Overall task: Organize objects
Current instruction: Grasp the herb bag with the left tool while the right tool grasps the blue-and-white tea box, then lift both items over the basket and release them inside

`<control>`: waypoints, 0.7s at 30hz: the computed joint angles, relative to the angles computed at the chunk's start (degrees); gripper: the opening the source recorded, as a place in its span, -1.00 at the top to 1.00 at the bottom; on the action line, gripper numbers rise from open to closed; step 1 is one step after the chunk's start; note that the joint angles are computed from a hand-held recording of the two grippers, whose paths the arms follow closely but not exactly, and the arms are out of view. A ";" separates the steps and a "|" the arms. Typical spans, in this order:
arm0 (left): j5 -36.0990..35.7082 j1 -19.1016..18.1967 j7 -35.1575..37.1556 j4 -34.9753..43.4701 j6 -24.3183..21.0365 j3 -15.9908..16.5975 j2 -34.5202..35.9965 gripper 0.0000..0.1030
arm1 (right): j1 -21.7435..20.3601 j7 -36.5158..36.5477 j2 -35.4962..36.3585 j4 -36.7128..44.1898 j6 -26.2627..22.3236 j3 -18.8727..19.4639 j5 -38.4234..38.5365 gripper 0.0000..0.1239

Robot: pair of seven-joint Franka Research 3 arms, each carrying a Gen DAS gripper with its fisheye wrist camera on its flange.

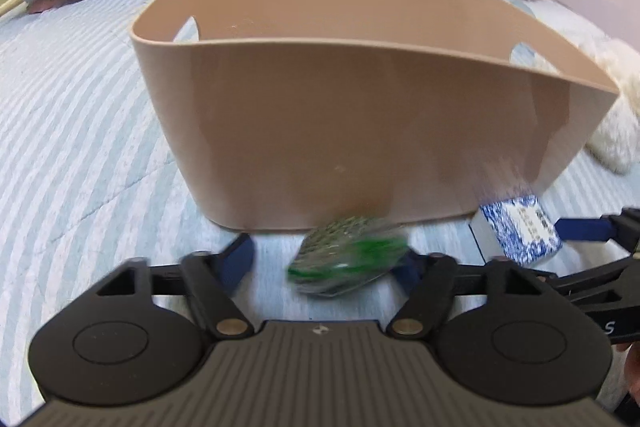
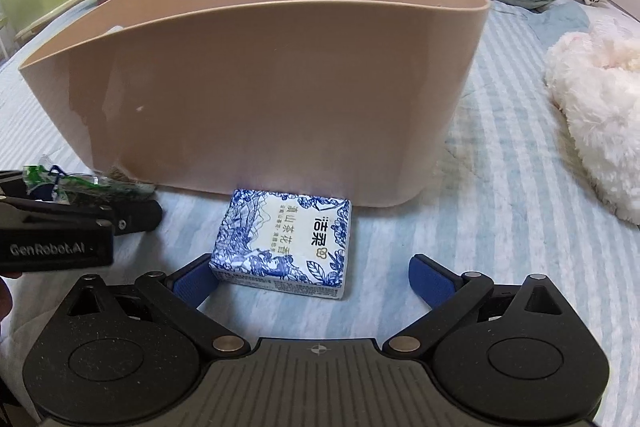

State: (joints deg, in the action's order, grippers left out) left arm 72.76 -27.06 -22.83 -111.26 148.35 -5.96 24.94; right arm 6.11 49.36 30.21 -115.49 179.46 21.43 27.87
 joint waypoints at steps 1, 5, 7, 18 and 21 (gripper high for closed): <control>0.12 -0.06 -0.30 -0.14 0.14 -0.01 -0.15 -0.11 | -0.26 -0.08 0.09 -0.21 0.40 0.37 0.17 -0.57; -0.31 -0.02 1.37 -0.21 -0.28 -0.23 -0.20 0.04 | -1.34 -0.23 0.62 -0.09 1.26 1.75 0.13 -0.42; -0.32 -0.01 1.90 -0.24 -0.42 -0.20 -0.29 0.06 | -2.17 -0.45 0.61 -0.17 1.36 2.60 0.05 -0.23; -1.48 -0.82 3.82 -2.71 -3.44 -1.55 -3.40 0.12 | -6.18 -1.63 -1.09 -2.64 2.40 6.85 0.89 0.01; -1.29 -1.12 4.42 -3.17 -4.84 -2.37 -4.64 0.12 | -9.01 -2.55 -2.33 -5.00 4.53 10.00 1.35 0.01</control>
State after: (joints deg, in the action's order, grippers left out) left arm 71.46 -28.17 -18.41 -114.44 143.52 -8.33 20.30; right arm -2.90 46.81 27.87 -120.49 183.99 31.43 29.22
